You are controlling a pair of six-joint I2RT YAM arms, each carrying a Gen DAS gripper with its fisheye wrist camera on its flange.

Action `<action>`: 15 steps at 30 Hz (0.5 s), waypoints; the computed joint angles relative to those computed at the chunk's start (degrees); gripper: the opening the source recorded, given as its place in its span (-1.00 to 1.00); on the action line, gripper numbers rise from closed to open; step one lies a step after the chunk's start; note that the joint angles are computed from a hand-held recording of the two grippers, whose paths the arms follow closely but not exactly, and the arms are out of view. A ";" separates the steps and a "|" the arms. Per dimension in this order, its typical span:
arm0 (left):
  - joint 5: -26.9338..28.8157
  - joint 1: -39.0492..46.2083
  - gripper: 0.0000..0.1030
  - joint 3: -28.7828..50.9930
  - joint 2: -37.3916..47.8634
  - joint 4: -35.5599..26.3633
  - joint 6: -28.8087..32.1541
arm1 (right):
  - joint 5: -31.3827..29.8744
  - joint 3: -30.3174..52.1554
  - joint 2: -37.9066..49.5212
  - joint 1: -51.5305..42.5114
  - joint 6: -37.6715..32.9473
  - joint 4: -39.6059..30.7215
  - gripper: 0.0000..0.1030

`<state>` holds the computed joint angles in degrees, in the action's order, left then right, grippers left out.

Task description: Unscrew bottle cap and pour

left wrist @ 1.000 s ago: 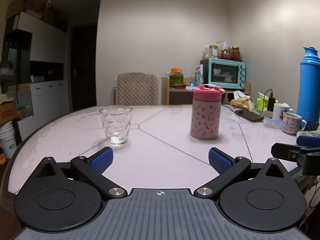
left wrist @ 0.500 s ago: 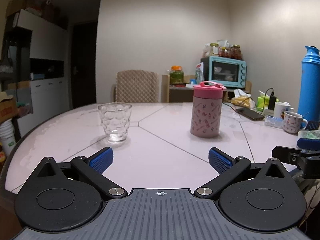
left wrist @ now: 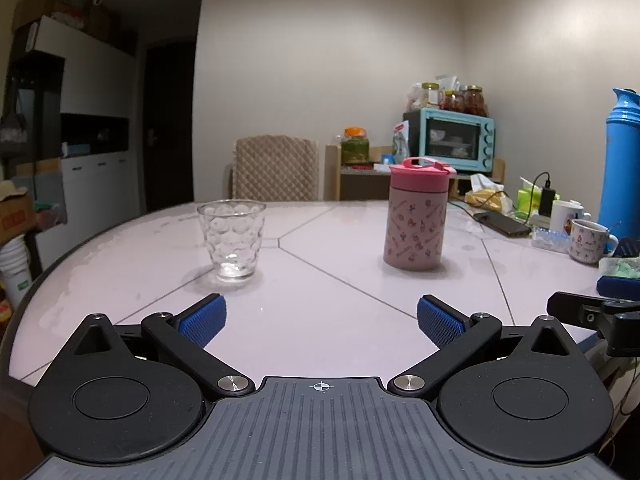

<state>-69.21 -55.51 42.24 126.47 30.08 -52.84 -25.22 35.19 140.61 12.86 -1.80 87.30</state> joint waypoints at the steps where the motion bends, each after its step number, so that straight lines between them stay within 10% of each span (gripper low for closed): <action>1: 0.20 0.16 1.00 -0.05 0.04 0.33 0.21 | 0.13 0.08 0.05 -0.01 -0.01 -0.05 1.00; 15: 3.09 3.23 1.00 -0.43 1.55 8.87 7.16 | 0.88 2.43 0.01 -0.31 0.49 -1.80 1.00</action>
<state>-66.12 -52.28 41.80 128.02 38.95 -45.68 -24.34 37.62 140.62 12.56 -1.31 85.49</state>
